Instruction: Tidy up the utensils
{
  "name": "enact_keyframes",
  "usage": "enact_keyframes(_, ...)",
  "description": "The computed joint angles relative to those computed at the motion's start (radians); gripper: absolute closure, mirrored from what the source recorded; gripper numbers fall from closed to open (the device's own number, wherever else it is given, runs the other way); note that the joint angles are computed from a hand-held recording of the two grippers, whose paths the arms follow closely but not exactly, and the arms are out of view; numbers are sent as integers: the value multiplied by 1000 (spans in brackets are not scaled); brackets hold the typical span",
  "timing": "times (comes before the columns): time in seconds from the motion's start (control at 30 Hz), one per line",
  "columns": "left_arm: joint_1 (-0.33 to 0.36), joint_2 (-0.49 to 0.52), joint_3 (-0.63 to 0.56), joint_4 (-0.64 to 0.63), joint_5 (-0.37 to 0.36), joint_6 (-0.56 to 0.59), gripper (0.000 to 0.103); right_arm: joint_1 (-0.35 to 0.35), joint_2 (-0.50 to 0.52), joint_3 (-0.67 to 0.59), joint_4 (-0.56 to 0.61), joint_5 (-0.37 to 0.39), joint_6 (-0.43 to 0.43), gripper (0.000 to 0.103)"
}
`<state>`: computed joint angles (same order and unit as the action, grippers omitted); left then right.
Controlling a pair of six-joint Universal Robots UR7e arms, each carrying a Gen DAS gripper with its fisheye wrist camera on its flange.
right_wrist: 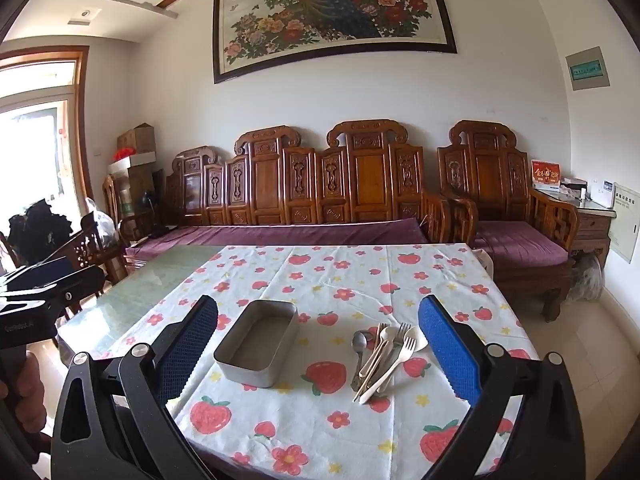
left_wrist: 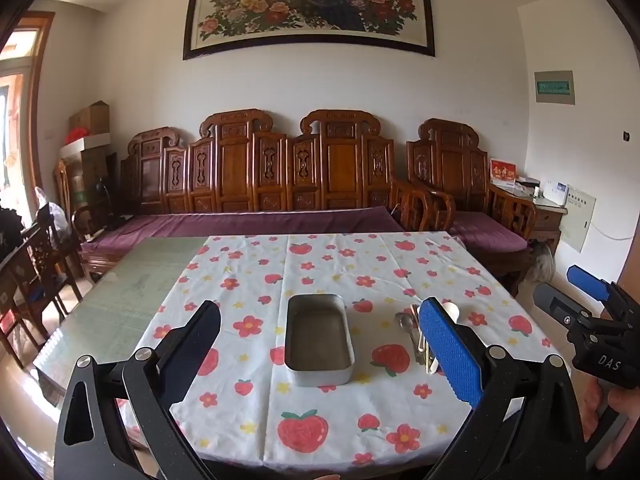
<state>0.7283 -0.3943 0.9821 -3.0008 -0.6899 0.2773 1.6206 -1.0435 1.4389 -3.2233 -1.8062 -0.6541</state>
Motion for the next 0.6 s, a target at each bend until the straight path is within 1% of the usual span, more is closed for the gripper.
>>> enact_keyframes(0.6,-3,2,2,4,4,-8,7,0,0,-1,3,1,2,3)
